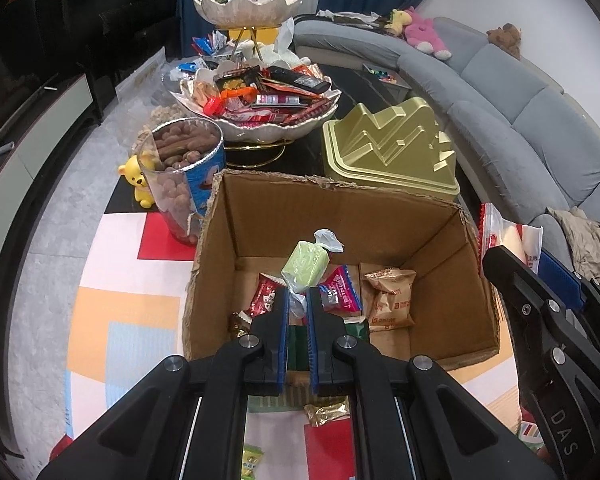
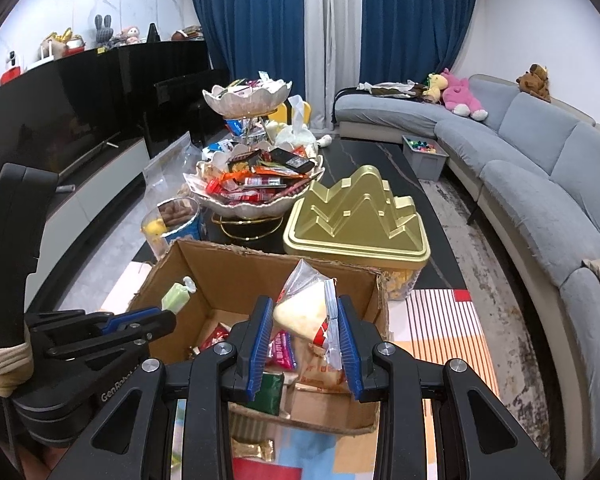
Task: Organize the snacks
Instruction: 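Open both tools to drop the packets into the box, then move both open tools back toward the yellow-green candy and gold candy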
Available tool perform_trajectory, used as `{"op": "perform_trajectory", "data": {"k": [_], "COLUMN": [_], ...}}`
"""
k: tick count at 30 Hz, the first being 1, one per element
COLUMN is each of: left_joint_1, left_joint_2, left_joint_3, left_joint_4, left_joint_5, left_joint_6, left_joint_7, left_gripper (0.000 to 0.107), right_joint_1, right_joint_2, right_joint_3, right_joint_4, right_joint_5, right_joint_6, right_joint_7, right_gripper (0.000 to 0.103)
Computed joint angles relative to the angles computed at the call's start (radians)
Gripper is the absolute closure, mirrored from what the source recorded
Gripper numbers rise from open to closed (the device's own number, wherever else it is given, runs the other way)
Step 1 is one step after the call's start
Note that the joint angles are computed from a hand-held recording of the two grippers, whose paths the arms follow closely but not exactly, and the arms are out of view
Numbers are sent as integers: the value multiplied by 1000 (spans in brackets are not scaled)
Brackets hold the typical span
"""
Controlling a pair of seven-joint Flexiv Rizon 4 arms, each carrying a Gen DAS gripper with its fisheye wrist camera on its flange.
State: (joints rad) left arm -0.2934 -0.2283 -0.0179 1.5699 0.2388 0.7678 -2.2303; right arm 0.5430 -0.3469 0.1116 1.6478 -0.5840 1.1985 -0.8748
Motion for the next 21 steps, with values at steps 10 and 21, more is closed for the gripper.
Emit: {"op": "perform_trajectory", "data": {"k": [10,21], "left_joint_1": [4,-2], "left_joint_2": [-11,31], "left_joint_3": [4,8], "left_joint_4": [2,12], "left_joint_5": [-18,47], "left_joint_6": [2,-39], "left_joint_7": [6,-45], "left_gripper": [87,56], "right_joint_1": [0,8], "right_joint_2": [-18,13], "right_joint_3": [1,-26], "right_joint_4": [-23,6], "right_joint_5": [15,-59], "right_joint_6": [-1,11], "right_joint_7": [-52,34], "right_gripper": [62,31]}}
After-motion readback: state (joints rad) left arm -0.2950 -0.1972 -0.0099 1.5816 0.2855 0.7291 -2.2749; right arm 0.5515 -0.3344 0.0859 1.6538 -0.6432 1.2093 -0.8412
